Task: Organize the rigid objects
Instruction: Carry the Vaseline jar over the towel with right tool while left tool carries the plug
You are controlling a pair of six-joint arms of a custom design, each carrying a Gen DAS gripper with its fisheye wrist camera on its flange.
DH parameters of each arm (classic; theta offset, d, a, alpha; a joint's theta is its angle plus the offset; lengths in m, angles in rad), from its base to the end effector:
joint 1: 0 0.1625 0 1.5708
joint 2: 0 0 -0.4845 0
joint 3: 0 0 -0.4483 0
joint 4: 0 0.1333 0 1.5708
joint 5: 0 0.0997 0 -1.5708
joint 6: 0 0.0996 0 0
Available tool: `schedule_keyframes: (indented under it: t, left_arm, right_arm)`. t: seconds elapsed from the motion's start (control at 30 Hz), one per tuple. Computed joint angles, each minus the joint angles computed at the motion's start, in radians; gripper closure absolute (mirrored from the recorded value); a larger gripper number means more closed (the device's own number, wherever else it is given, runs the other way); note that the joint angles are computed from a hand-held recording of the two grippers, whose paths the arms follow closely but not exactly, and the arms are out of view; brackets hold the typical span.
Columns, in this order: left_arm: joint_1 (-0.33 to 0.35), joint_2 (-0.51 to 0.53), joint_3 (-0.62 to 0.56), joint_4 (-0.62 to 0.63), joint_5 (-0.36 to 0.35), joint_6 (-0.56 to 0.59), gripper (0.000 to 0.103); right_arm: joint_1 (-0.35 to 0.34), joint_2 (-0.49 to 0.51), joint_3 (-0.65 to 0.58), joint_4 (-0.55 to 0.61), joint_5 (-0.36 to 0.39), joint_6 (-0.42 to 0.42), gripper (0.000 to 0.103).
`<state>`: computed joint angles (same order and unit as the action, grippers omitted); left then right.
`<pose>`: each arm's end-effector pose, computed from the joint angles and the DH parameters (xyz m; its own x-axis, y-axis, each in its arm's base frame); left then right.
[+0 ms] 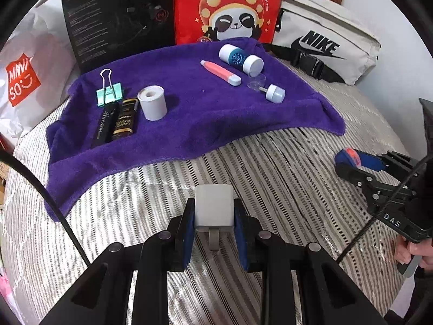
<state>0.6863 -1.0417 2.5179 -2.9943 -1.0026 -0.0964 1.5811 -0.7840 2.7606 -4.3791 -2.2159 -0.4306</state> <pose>-0.1771 -0.3867 0.0454 -0.5842 0.6060 -0.5399 0.7196 0.6943 0.0007 0.0764 -0.2913 0.1128 -0.7273 0.1152 0.6766 -0.3417 0.7941 -0.5025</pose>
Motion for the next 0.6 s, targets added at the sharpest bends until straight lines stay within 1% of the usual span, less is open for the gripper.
schedule_keyframes:
  t: [0.07,0.13,0.17,0.2,0.27,0.37,0.6]
  left_arm:
    - [-0.005,-0.015,0.001,0.008,0.012,0.0,0.078]
    - [-0.005,-0.038,0.0,0.022,0.016,-0.003,0.078]
    - [-0.004,-0.045,-0.002,0.026,0.016,-0.004,0.078]
    - [-0.003,-0.055,-0.002,0.028,0.018,-0.005,0.078]
    - [0.001,-0.069,-0.003,0.024,0.03,-0.018,0.078]
    - [0.015,-0.084,-0.011,0.033,0.027,-0.03,0.078]
    - [0.024,-0.117,-0.017,0.033,0.024,-0.018,0.078]
  right_arm:
    - [0.007,-0.044,-0.003,0.082,-0.008,0.028,0.067]
    - [-0.008,-0.083,0.008,0.13,0.047,0.043,0.067]
    - [-0.008,-0.09,0.009,0.141,0.055,0.05,0.067]
    - [0.0,-0.103,0.007,0.168,0.059,0.058,0.067]
    - [0.018,-0.111,0.0,0.183,0.053,0.057,0.067]
    - [0.049,-0.139,-0.011,0.233,0.048,0.066,0.067]
    - [0.093,-0.226,-0.035,0.344,0.072,0.082,0.067]
